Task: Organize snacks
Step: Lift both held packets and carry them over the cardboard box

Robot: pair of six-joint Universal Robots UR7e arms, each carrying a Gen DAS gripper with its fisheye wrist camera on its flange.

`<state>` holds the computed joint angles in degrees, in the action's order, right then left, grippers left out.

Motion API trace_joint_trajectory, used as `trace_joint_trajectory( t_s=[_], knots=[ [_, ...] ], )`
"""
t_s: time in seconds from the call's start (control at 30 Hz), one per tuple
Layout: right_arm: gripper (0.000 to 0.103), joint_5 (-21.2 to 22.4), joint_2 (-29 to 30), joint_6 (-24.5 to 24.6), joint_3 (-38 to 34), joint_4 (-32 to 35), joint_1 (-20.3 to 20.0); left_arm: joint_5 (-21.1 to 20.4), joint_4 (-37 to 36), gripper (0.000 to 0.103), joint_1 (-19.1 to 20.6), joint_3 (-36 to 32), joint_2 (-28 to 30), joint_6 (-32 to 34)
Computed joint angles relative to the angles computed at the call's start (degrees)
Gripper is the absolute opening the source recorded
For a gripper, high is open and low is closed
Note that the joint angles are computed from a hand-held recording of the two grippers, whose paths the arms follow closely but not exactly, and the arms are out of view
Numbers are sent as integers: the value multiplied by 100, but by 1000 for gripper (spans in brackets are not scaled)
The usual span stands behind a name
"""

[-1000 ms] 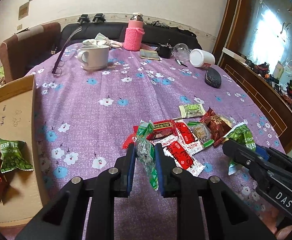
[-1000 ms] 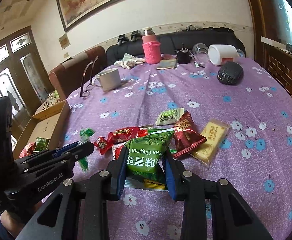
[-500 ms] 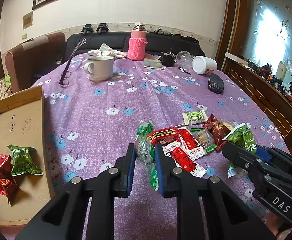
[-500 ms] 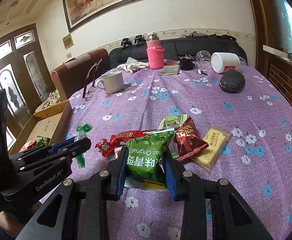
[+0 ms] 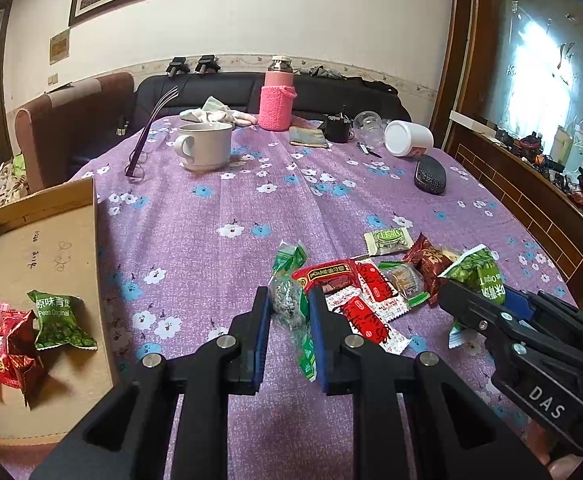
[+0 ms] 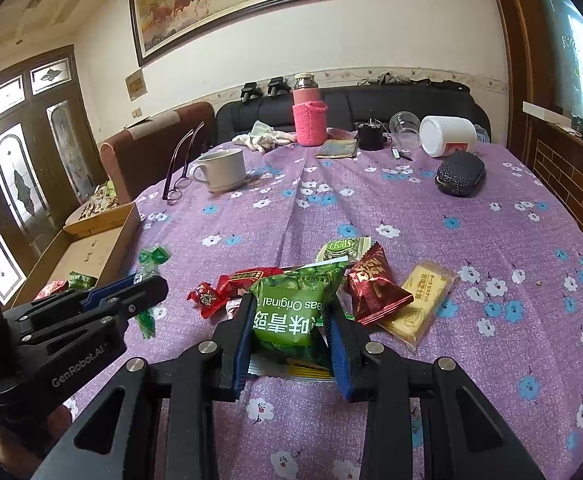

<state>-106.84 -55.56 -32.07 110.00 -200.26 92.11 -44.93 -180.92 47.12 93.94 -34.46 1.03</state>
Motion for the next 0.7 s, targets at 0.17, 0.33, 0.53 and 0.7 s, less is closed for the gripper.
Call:
trace_joint_trajectory(
  t_s=[0.17, 0.33, 0.53, 0.7],
  knots=[
    [36, -31, -12, 83, -11, 52, 33, 22, -107, 18, -44, 104, -67, 66],
    [36, 31, -81, 243, -6, 307, 87, 37, -168, 18, -55, 206, -175, 66],
    [36, 79, -33, 244, -34, 447, 254, 81, -363, 19, -40, 339, -351, 74],
    [37, 61, 107, 126, -131, 536, 437, 157, -437, 19, -4, 463, -499, 10]
  ],
)
